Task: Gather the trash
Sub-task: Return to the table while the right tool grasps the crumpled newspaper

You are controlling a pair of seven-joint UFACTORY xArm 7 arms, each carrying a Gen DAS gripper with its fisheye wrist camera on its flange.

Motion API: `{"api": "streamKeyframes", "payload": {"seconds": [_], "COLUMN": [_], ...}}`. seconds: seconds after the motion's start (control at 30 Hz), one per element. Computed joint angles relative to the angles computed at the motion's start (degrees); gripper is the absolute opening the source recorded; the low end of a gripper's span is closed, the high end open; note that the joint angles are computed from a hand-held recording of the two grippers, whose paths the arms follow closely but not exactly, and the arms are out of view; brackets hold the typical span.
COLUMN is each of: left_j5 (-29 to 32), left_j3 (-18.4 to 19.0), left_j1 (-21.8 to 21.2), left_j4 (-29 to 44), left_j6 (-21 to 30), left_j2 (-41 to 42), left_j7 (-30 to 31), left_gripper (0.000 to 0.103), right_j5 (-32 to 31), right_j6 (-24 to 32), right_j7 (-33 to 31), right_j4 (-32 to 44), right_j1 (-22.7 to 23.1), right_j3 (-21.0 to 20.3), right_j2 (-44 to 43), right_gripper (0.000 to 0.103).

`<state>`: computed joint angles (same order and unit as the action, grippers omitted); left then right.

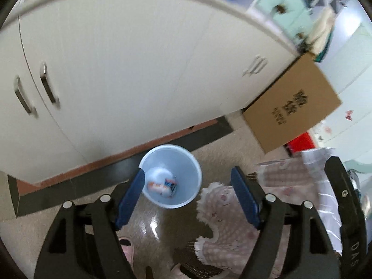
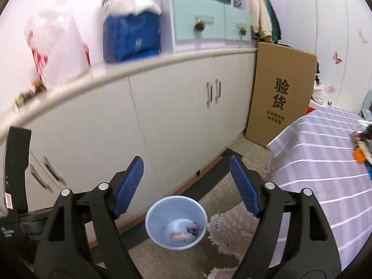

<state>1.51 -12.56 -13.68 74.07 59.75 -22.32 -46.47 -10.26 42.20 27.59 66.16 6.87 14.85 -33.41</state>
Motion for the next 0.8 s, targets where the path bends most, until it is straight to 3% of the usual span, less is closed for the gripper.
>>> {"api": "streamKeyframes", "payload": {"seconds": [0.23,0.43,0.6,0.8], "left_j5": [8.4,13.9,19.4,29.0], "left_j3": [-8.1,-13.5,-15.9,-16.1], "left_j1": [-2.1,-7.9,-14.0,-24.0], "left_j4": [11.4,20.3,29.9,44.6], "left_j6": [3.3,6.2,7.3,14.0], "left_j2": [3.2,10.3,19.8,31.8], "left_j7": [-1.7,-2.6,-4.0,-6.2], "left_gripper": [0.078,0.079,0.079,0.079], "right_j5": [2.8,-0.5,0.4,5.0], "right_j6": [6.8,10.3,10.5,9.7], "right_j7": [-3.9,-7.6,-7.6,-9.1], "right_j4": [2.1,-0.5,-3.3,-2.6], "right_j1": [-1.5,-9.4,-14.9,-15.9], "right_j3": [-5.9,-9.8,-15.3,-20.9], "right_j2": [-8.0,-14.8,-17.9,-13.9], "right_gripper": [0.079,0.082,0.083,0.083]}}
